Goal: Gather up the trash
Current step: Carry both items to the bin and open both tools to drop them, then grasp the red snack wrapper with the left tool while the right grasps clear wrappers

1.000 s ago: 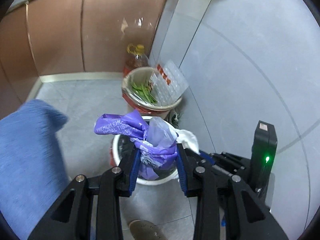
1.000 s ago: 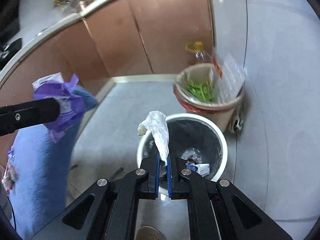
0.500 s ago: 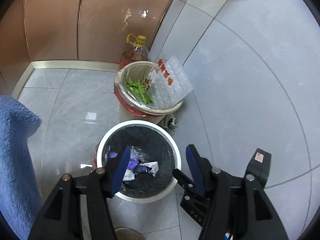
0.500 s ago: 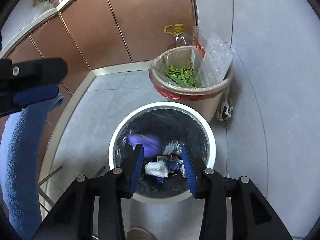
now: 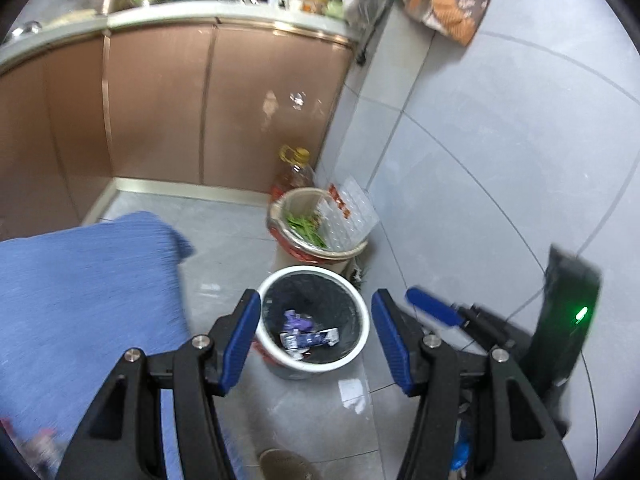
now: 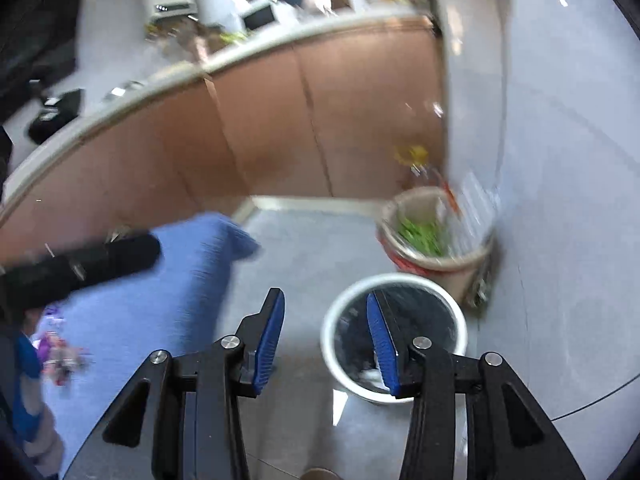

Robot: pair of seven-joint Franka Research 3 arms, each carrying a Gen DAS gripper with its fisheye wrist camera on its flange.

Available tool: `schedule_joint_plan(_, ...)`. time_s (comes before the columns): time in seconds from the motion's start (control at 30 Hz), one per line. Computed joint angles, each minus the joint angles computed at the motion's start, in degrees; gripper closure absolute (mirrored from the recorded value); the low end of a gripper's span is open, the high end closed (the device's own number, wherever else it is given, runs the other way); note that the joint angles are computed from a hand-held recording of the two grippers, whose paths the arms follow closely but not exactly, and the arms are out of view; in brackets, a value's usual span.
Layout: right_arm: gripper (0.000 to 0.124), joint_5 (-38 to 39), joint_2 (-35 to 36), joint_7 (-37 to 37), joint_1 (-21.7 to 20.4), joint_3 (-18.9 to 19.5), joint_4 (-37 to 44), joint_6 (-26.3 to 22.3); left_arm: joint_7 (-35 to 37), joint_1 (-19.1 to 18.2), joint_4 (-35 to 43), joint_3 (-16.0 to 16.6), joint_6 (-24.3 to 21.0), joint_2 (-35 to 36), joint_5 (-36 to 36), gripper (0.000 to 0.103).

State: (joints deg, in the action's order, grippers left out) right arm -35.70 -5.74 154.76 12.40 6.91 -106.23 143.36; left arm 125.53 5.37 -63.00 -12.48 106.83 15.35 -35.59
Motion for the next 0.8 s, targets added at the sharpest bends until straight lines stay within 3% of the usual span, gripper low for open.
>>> schedule_joint_plan(0.3,0.077,-4.1,1.9,-3.2,5.8,4.0,10.6,-2.5,6.6,8.0,-8.8,8.1,-0.5,-10.7,-8.1,0.047)
schedule_joint_plan(0.47,0.076,-5.6,5.3,-5.4,10.1,4.1,17.2,-3.9,9.1,12.1,-7.9,12.0,-1.4,-11.1,-11.1,0.044)
schedule_joint_plan(0.57,0.075,-5.8,7.4,-6.8,12.8,3.7,21.0,-5.0,10.6,14.4,-7.9,13.4,-0.6,-11.3,-12.2,0.036)
schedule_joint_plan(0.8,0.072,-2.4,14.5,-12.0,18.3,1.5,30.1,-6.4,11.8,20.9,-6.1,15.8,2.1,-8.4,-13.4,0.033)
